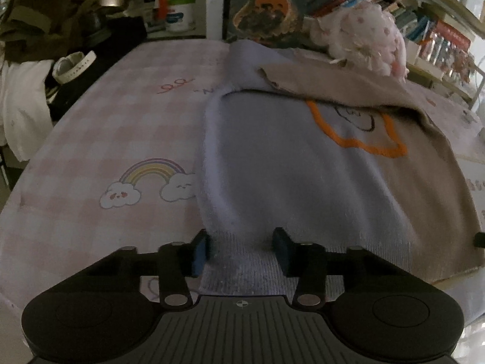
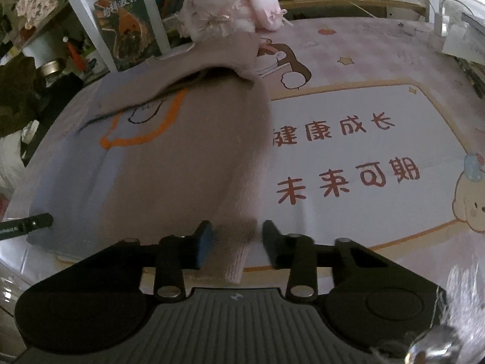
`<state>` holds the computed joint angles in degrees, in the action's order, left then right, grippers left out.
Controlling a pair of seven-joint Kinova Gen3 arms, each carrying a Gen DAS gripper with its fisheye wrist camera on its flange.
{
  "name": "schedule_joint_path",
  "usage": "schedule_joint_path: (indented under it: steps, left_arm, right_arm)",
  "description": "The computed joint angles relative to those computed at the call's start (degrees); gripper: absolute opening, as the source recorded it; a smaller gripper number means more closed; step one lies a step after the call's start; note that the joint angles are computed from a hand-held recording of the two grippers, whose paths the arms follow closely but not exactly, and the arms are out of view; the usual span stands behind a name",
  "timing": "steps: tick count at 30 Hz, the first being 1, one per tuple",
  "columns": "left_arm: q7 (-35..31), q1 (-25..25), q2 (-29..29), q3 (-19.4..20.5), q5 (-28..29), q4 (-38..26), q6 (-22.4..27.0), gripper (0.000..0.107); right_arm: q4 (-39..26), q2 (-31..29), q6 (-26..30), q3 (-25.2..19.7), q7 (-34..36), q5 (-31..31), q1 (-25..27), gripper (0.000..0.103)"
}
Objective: Fold clothes
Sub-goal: 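Grasp the lavender hem with the left gripper while the right gripper grasps the beige hem, then lift the hem with both grippers and fold it toward the collar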
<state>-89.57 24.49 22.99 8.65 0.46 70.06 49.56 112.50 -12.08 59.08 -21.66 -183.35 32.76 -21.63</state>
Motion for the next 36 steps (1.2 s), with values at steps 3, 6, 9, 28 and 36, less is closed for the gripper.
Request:
schedule_joint_path:
  steps: [3, 6, 9, 28, 36]
  left_arm:
    - [-0.17, -0.66, -0.18, 0.27, 1.07, 0.24, -0.53, 0.011]
    - [-0.58, -0.41, -1.2, 0.31, 0.91, 1.43, -2.71, 0.008]
    - [-2.37, -0.28, -3.16, 1.08, 0.87, 3.79, -6.97, 0.008]
    - [-4.41, -4.42, -0.61, 1.75, 7.69, 0.81, -0.84, 0.033]
    - [-3.83, -6.53, 0.54, 2.16, 11.79, 0.46, -0.39, 0.027]
  right_arm:
    - [0.03, 0.01, -0.91, 0.97, 1.74, -0.61, 0.06, 0.015]
    - [0.09, -0.52, -1.86, 0.67, 1.66, 0.09, 0.5, 0.011]
    - [1.11, -2.25, -3.93, -1.36, -1.16, 3.67, 1.27, 0.01]
    - [2.86, -3.0, -6.99, -1.62, -6.12, -0.56, 5.35, 0.036]
    - [2.0, -1.42, -6.65, -0.66, -6.88, -0.81, 5.37, 0.031]
